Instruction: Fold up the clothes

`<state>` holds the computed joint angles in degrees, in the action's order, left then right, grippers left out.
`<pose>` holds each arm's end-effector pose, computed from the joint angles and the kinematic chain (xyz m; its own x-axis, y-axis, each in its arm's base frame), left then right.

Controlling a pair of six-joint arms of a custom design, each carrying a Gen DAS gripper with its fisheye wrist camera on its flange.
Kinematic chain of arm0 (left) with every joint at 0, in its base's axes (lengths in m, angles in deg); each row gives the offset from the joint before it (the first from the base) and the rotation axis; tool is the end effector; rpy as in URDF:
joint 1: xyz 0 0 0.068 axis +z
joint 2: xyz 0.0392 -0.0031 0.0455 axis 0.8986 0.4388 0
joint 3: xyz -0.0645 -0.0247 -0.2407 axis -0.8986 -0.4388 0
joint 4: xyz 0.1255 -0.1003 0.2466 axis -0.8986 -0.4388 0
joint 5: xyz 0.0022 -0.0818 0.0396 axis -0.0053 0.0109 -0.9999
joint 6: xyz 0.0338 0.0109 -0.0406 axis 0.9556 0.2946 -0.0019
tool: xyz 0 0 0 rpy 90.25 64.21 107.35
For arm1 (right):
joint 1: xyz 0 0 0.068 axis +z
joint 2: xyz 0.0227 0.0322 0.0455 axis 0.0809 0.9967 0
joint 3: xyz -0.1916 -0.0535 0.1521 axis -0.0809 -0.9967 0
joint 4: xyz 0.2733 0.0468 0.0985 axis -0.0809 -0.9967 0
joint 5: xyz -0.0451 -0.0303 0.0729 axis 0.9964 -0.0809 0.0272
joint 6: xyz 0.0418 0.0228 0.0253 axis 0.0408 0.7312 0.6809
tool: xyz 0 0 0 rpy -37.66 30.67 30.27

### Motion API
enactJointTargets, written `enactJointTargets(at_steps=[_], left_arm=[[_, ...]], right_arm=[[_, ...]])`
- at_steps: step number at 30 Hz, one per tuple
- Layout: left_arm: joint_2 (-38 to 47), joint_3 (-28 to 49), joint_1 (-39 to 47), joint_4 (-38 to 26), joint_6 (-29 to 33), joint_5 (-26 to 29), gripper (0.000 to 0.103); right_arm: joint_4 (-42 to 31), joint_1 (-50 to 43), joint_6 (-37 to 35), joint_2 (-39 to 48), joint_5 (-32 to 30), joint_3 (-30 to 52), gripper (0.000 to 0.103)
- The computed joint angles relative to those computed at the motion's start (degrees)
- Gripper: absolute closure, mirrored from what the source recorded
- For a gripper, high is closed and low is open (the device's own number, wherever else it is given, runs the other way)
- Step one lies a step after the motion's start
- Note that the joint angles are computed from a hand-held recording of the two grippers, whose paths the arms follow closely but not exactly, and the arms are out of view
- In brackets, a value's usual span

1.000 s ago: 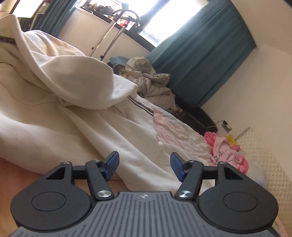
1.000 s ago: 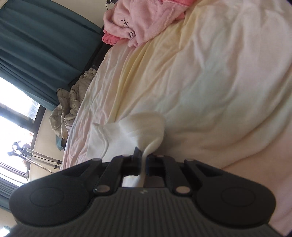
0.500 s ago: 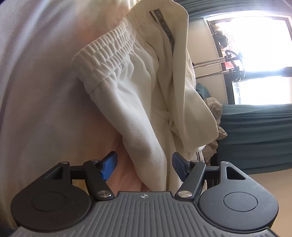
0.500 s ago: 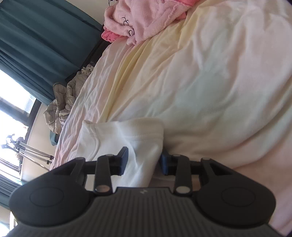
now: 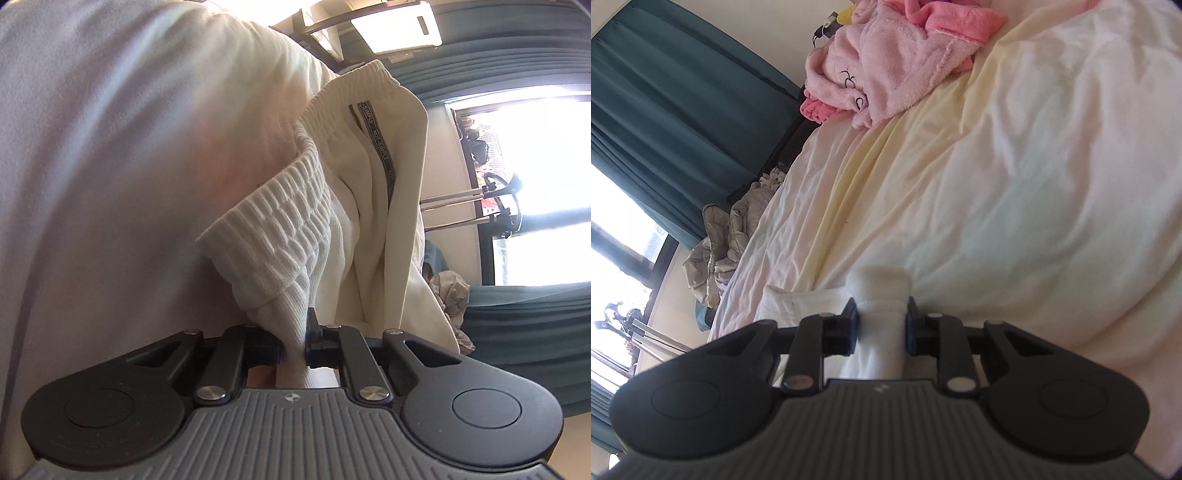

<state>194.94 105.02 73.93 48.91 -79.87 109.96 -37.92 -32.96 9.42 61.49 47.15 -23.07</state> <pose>0.4100 0.0544 0.1297 -0.5442 -0.8219 -0.1685 -0.4178 0.4396 -0.7951 0.2236 -0.1721 0.0357 0.2754 0.8305 -0.4841 0.6808 0.1871 0.7082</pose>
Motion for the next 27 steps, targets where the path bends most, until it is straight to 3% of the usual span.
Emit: enactJointTargets(at_steps=[6,8,14,16,19,21,24,26,27], left_arm=[[-3.3,3.7,4.2,-1.5,5.6,0.9,0.094],[-2.3,7.4,6.7,-4.9,6.9,4.4,0.094],[1.1,13.4,9.7,-15.2,16.0,7.8,0.094],[3.7,14.3,10.0,-16.5,17.8,8.4,0.094],[6.0,14.4,10.4,-16.8,20.5,8.6,0.093],[6.4,13.9,10.9,-16.0,21.8,9.5,0.092],[6.3,14.0,11.1,-17.7,25.8,9.2,0.079],[4.5,13.4,10.9,-19.5,29.6,7.4,0.063],[3.0,12.6,10.8,-19.8,31.6,6.6,0.049]], right_arm=[[-0.3,0.8,0.4,-9.7,5.4,-4.4,0.082],[-0.5,0.1,0.0,-13.0,6.9,-6.0,0.082],[-7.6,-4.9,5.3,-13.2,2.1,-6.7,0.083],[-11.3,-5.8,7.0,-10.4,0.3,-5.4,0.083],[-8.1,-7.2,6.8,-6.8,-2.5,-5.7,0.082],[-10.4,-7.4,4.4,-8.4,-3.2,-5.5,0.081],[-15.9,-5.4,0.2,-12.8,-0.3,-5.4,0.075],[-19.5,-3.3,-1.0,-16.1,3.5,-5.8,0.063],[-20.9,-2.3,-1.3,-17.9,5.2,-6.2,0.060]])
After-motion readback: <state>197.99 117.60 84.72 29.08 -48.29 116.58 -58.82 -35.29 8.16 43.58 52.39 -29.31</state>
